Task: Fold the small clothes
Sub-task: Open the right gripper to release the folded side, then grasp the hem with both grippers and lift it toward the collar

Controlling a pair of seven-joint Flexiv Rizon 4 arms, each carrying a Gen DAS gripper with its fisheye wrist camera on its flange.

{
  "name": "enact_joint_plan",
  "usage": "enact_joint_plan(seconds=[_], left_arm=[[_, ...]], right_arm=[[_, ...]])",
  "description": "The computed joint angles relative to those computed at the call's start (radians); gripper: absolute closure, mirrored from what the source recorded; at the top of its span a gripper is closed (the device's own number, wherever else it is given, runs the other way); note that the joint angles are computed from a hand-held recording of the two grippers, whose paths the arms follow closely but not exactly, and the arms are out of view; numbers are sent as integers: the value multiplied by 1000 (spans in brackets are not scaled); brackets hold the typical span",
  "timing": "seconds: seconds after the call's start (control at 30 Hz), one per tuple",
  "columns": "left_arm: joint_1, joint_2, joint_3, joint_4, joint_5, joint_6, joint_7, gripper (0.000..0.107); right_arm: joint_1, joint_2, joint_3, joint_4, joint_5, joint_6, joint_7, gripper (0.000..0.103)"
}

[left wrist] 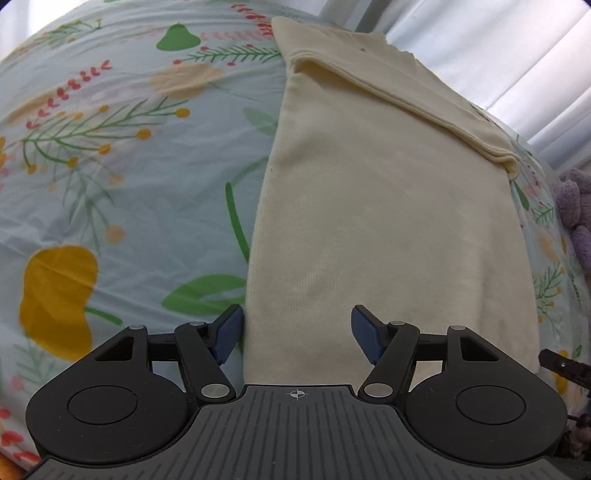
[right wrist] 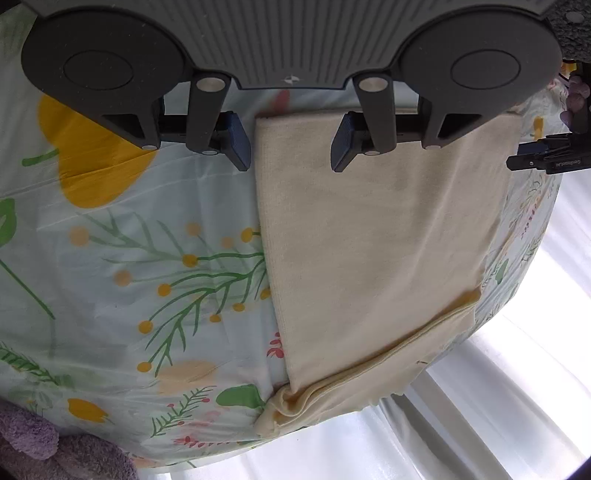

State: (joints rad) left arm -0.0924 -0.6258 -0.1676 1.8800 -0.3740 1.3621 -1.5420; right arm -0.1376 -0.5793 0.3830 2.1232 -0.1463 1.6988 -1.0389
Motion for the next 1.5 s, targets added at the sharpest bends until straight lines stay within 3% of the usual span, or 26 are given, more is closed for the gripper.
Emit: enact_joint_plan(seconds=[0.07,0.2,0.3,0.4,0.53,0.57,0.6,0.63,0.7,0.93,1.03,1.07,1.23,1.5], left_arm=[[8,5,-10,17,-6,17,3,43],[21,19,-24,36,-24,15,-6,55],[44,23,-49,50,-50,14,1,67],[83,27,-94,62,-86,-4,37,73],[107,30,-122,67,-118,-30,110,74],[107,30,-124,66,-120,-32,129,78],[107,28,-127,63,-124,-35,148,92],[100,27,-120,60,-126,-32,155,97],[97,25,-121,54,-137,-20,170,98],[170,11,-244,41,-203,134,242,98],[201,-20,-290,-5,-190,185,252,99],[186,-34,-275,-38,-175,190,242,99],[106,-117,-172,-212,-98,191,194,99],[-19,-287,17,-508,-40,76,58,98]], right_arm=[[-86,-35,89,-19,-5,-11,-15,55],[-174,-87,183,-35,-14,17,-23,56],[-237,-123,248,-53,-29,5,-4,71],[-258,-135,268,-63,-43,-15,0,79],[-304,-158,322,-84,-41,-60,-16,79],[-304,-159,325,-88,-34,-66,-22,79],[-291,-154,316,-92,-27,-74,-26,81],[-282,-150,309,-95,-21,-80,-33,87],[-255,-139,285,-99,-1,-72,-43,96],[-255,-152,296,-141,25,-7,-46,97],[-213,-149,249,-181,4,8,-24,97],[-190,-147,225,-194,-2,14,-17,97],[-51,-163,63,-292,-39,50,7,97],[240,-243,-292,-482,-40,29,76,97]])
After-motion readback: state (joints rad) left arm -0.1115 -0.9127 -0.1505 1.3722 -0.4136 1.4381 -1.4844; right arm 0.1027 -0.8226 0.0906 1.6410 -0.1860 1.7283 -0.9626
